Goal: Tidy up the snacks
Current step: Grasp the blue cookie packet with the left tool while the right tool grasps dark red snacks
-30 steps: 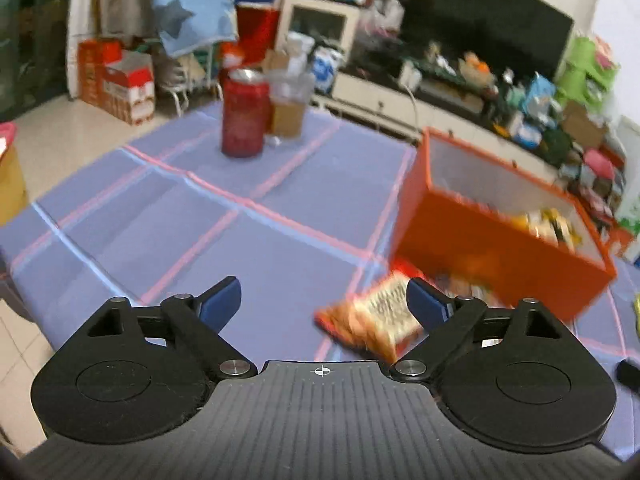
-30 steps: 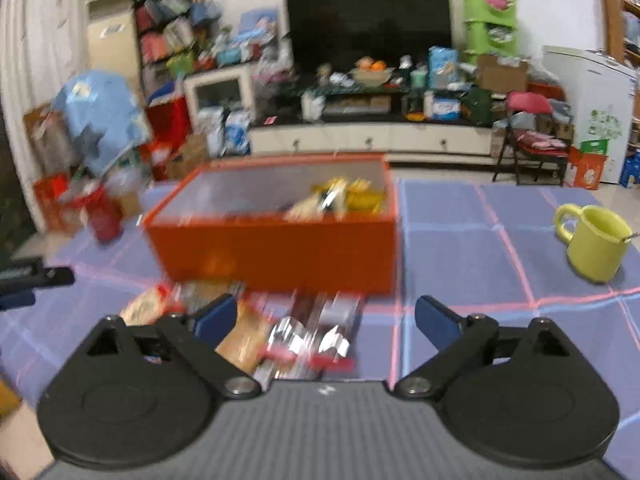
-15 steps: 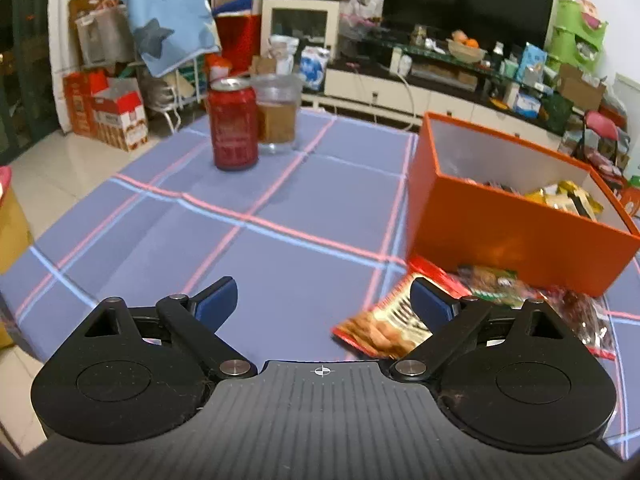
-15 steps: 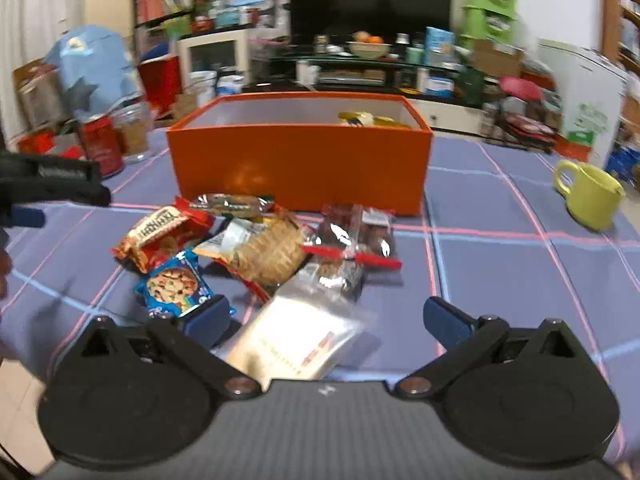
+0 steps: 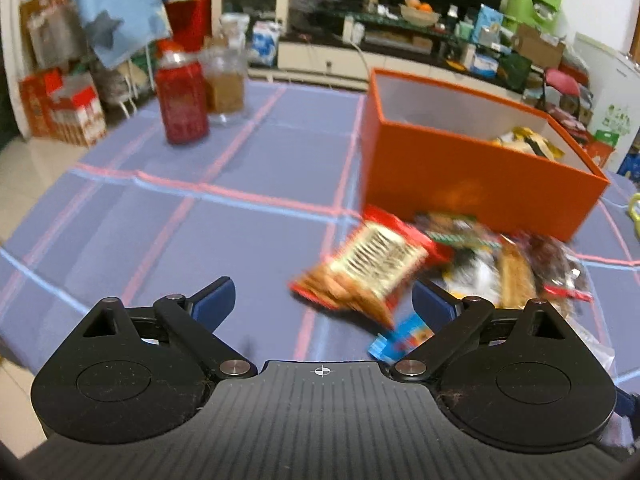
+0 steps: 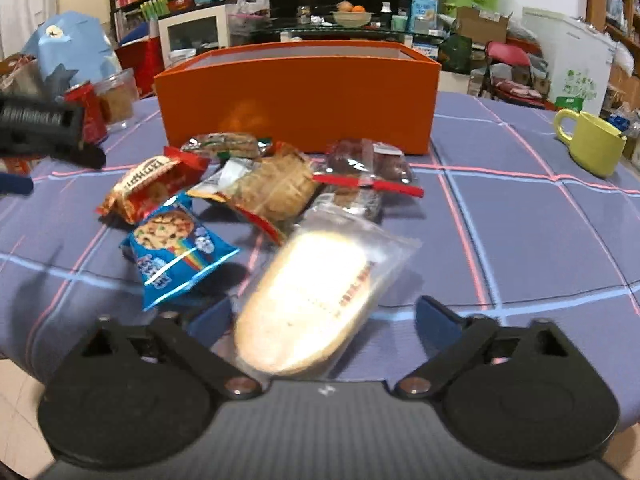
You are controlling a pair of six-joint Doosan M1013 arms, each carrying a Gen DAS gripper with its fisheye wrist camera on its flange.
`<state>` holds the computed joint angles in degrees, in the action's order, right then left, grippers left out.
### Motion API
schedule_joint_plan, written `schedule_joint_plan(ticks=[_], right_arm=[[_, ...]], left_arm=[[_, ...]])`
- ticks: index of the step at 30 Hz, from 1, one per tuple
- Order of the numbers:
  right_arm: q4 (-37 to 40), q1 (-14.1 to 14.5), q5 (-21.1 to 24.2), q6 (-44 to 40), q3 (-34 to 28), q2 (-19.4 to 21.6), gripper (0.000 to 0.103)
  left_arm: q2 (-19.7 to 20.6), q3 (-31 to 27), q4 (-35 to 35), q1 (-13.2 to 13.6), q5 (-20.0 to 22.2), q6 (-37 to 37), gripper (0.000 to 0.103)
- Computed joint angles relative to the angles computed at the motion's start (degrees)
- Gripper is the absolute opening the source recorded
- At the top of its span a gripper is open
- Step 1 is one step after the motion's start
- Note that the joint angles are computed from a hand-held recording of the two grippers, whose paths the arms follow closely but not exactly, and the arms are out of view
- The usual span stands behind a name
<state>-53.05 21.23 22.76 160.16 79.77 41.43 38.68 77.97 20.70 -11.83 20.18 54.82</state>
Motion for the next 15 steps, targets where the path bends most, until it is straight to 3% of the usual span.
schedule_joint_plan(ticks=[1,3,5,7,11,14,15], right_arm=[[1.24,-0.39,-0.14,-0.68,0.21,-0.24,0.082],[2.6,-1.06,0.12,-0.84,0.46,-0.54,0.08],[0.56,-1.38,1.5,1.91,0.61,-0.59,0.083],[1.26,-1.75,1.93,2.53,0.75,-0.74,0.093],[-6.0,-1.73,1.73,11.55,2.33,-1.44,0.097],[-6.87,-1.78,0.83,12.93,3.05,-1.68,0.098],[-6.42,-1.78,0.58,12.58,3.08,-1.68,0.099]], left_arm=[[0.02,-0.06,-1.88,-0.17,0.55,0.72,0.083],[-0.01,0.17,1.34,-1.04,2.31,-6.11,0.084],[-0.3,0.98,2.93,-1.87,3.05,-11.89,0.084],[-0.39,1.29,2.76,-2.62,4.74,-15.4,0.086],[0.31,0.49,12.85,-4.56,8.92,-30.11,0.091],[1.61,-1.36,12.15,-5.05,10.98,-33.02,0.091],[2.5,-2.83,8.68,-5.06,13.13,-31.85,0.091]])
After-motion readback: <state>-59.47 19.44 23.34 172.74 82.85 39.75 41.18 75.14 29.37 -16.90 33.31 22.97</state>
